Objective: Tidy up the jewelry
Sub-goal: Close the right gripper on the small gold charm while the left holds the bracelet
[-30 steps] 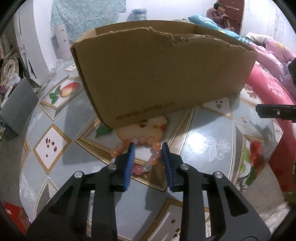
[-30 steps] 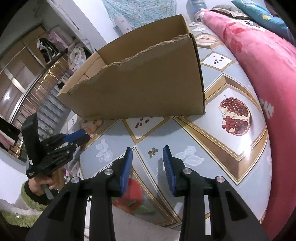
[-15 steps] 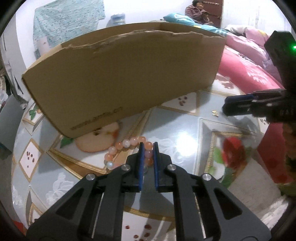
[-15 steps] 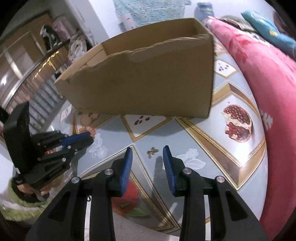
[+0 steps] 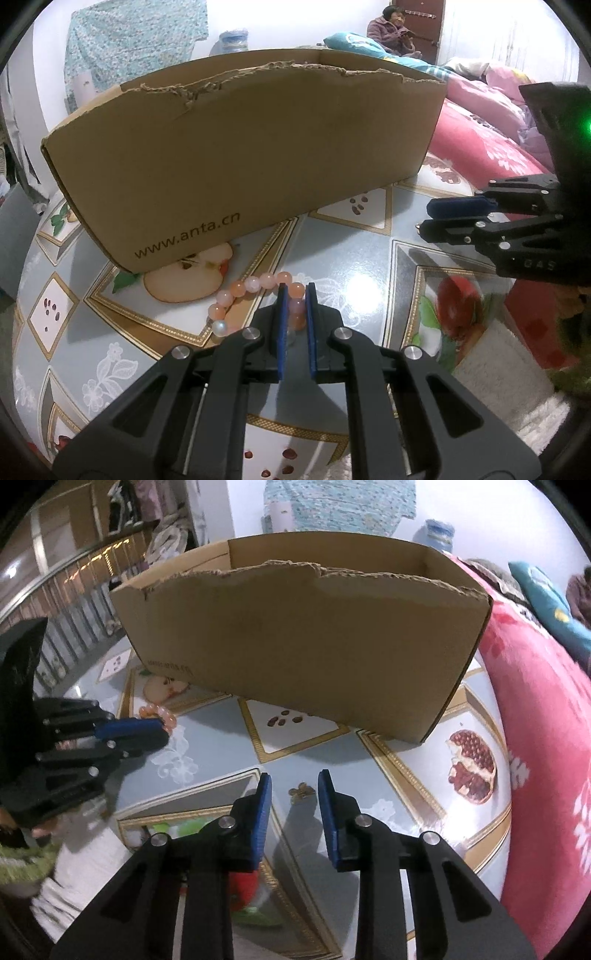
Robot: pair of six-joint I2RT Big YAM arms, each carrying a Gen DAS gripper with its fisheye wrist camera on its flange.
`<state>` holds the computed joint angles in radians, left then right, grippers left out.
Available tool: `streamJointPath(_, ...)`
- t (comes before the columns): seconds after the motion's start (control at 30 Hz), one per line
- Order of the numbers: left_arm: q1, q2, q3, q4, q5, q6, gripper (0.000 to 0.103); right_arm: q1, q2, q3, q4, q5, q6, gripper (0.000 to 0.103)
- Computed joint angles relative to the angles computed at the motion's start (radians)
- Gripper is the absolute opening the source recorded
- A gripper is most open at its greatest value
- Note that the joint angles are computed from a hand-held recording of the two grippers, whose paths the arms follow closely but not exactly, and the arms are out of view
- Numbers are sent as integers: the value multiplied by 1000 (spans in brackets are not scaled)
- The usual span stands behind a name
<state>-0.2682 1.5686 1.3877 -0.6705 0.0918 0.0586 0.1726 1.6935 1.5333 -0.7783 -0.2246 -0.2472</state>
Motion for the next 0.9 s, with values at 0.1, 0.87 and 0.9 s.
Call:
streamJointPath(0.1,5,-5,-5,3,7,2,8,-5,15,15,-19,-7,-36,25)
streamJointPath(0.87,12,-6,-5,1,14,5,8,-41,25,46,-88,-109,-36,6)
streamJointPath(0.9,11,-6,-4,0,14,4,8,-41,23,45,-86,-109,-33,6)
